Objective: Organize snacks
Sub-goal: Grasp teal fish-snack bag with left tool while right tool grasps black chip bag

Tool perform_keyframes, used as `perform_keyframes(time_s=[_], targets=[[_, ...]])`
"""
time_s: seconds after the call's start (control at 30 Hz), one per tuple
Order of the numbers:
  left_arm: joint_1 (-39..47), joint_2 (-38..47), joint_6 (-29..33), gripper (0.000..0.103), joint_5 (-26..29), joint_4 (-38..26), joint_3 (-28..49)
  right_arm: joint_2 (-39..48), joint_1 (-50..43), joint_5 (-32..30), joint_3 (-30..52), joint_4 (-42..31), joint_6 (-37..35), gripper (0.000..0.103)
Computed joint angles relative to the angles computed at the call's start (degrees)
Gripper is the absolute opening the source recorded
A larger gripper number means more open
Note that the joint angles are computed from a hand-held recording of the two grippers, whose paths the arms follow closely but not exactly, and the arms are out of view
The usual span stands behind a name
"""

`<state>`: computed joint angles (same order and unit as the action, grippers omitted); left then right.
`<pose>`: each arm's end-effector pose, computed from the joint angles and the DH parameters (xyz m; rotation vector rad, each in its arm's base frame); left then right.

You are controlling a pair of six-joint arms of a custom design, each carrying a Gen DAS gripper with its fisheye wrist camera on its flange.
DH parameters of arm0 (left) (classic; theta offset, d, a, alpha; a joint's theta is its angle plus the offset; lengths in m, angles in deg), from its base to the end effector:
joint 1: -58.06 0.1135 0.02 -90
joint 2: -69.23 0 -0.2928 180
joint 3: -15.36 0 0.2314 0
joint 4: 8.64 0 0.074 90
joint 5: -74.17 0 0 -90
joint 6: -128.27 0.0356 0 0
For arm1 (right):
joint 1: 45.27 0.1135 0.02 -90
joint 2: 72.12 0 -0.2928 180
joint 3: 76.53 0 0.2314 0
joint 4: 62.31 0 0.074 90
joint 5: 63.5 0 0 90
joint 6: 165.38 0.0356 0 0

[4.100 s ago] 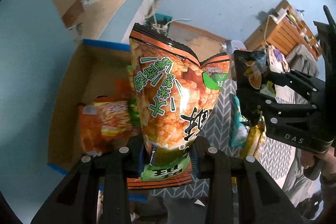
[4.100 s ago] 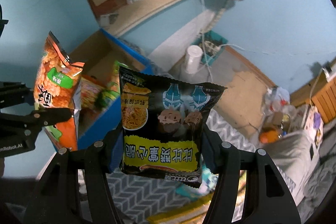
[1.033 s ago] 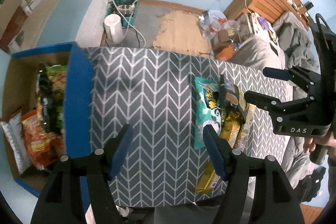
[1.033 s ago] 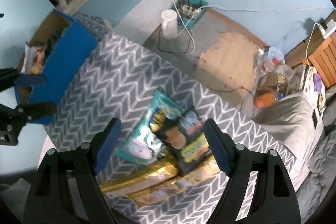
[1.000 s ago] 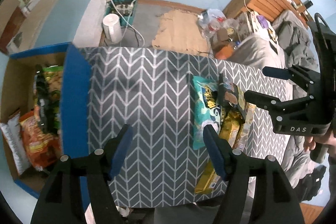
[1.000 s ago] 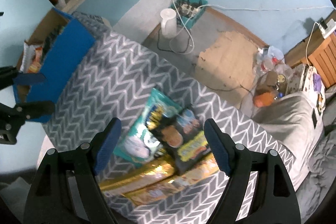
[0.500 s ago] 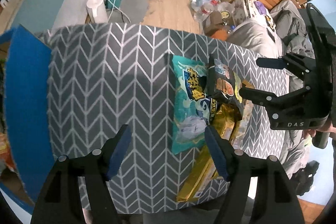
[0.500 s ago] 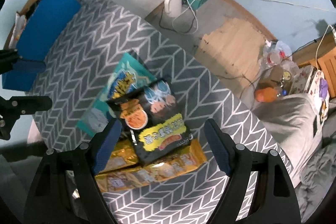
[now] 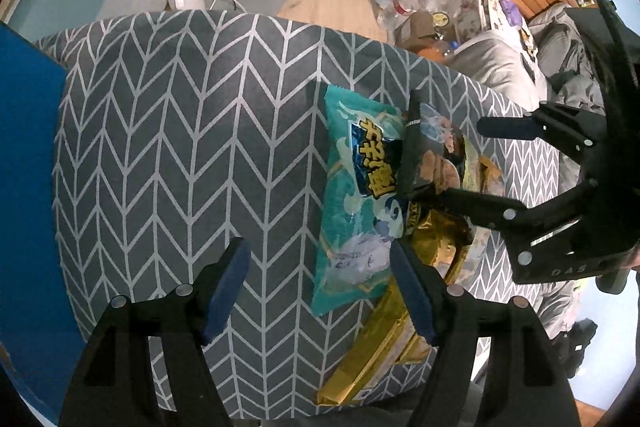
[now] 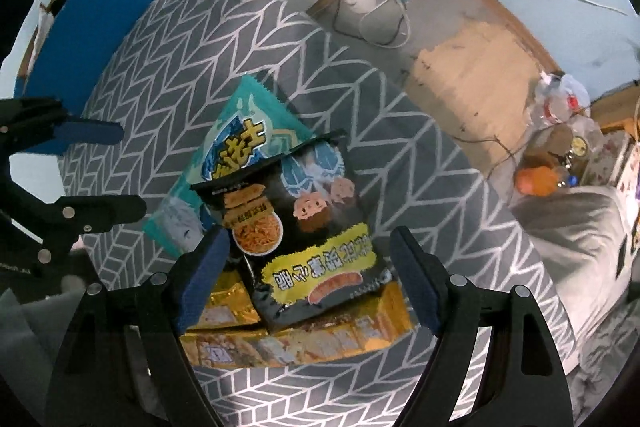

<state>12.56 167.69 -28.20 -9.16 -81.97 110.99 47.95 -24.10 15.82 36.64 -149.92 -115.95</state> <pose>0.2216 -0.2314 0.2855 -0.5383 3.0281 -0.4097 0.3593 0.1462 0.2304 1.5709 -2.6501 -0.3043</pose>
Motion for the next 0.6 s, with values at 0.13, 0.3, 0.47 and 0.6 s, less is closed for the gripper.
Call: perform_keyframes(time_s=[0.13,0.3,0.47,0.6], targets=[[0.0,0.5,-0.6,0.074,0.3,0.9,-0.9,1.2,0.6,0.9,-0.7,0.8,-0.5,0.081],[0.1,1.5,-0.9,0.074,0.7,1.6,-1.2,2.2,1.4,2.8,-1.8,2.5,0.0,0.081],[0.6,2.6,-0.4,0.075,1.2,1.6,-0.3,0.3,0.2,1.3,-5.3,4.9,0.3,0.078],[1.0,5.2,0.2,0.077,1.5,1.7,2.2,-0.9,-1.9,-0.3,-6.8,6.0,2.1,0.07]])
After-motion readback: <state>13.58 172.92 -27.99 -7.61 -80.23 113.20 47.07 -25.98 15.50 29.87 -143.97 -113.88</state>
